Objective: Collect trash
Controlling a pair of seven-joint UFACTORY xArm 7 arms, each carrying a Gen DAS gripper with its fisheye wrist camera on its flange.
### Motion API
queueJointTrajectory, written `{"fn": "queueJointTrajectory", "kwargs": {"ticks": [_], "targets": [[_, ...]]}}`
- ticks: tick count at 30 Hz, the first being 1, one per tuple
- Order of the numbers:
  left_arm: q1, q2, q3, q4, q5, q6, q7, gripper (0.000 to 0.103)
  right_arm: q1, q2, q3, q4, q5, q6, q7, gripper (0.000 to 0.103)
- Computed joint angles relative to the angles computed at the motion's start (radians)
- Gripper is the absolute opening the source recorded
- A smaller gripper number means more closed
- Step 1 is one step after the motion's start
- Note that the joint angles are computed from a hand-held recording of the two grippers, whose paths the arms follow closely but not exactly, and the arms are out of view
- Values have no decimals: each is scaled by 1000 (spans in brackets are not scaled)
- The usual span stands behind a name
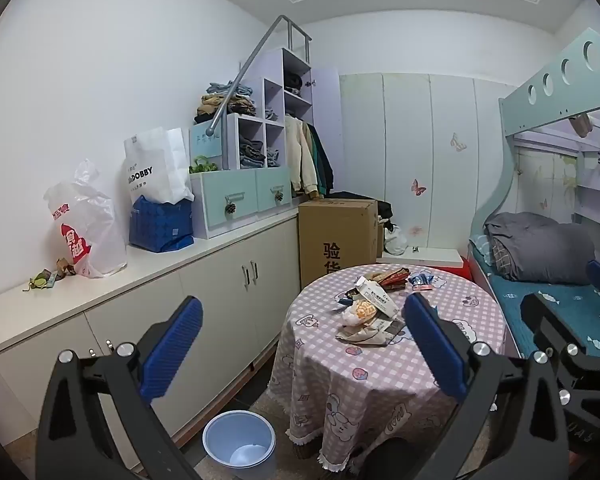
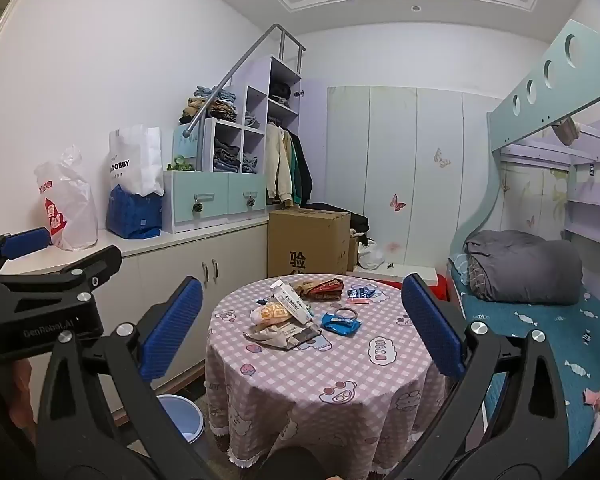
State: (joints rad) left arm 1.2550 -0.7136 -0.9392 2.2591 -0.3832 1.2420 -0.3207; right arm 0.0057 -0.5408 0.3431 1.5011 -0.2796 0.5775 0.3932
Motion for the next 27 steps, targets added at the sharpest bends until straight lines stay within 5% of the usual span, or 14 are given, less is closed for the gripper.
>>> {"fn": "queueJointTrajectory", "kwargs": {"ticks": [27], "targets": [[-69,8,17,-41,43,-9,7,99,10,-17,-5,-48,13,-17,-6,98]]}}
